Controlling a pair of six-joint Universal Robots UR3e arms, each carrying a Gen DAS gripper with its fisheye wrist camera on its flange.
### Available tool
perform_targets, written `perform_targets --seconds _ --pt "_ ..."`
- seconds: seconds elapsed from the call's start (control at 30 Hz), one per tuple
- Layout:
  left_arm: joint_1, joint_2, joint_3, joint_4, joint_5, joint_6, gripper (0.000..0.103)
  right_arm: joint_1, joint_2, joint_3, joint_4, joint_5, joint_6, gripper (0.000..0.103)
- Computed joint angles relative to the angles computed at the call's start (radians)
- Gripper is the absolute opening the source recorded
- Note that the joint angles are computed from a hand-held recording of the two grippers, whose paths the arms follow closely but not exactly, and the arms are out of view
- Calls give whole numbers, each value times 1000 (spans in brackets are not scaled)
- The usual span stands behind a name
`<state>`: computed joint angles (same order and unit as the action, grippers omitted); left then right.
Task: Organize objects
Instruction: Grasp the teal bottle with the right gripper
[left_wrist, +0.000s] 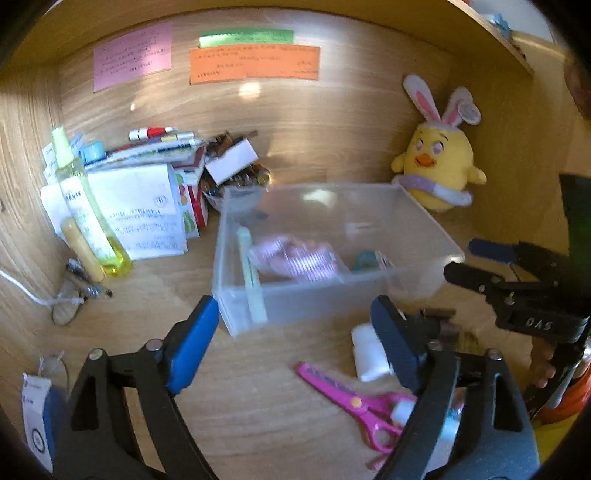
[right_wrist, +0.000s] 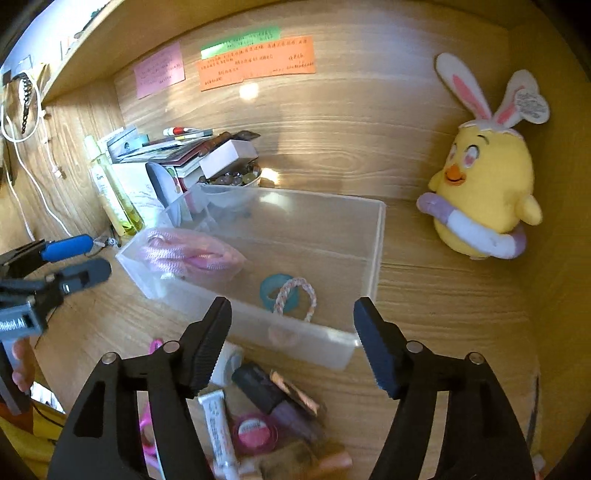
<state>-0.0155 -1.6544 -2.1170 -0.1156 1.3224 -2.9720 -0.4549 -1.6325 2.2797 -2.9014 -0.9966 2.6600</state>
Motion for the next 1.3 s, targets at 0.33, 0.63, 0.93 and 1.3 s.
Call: perform_targets --seconds 0.33,0.63,0.93,1.3 --pt "-3 36 -175 -35 -25 38 86 -114 -316 238 207 82 -200 67" --pt "-51 -3 -225 -25 2 64 86 -143 -613 349 504 118 -350 67" --pt "33 4 -282 35 6 57 86 -76 -589 368 509 101 -363 59" --pt "111 67 -311 -8 -35 64 86 85 -301 345 232 -6 -283 32"
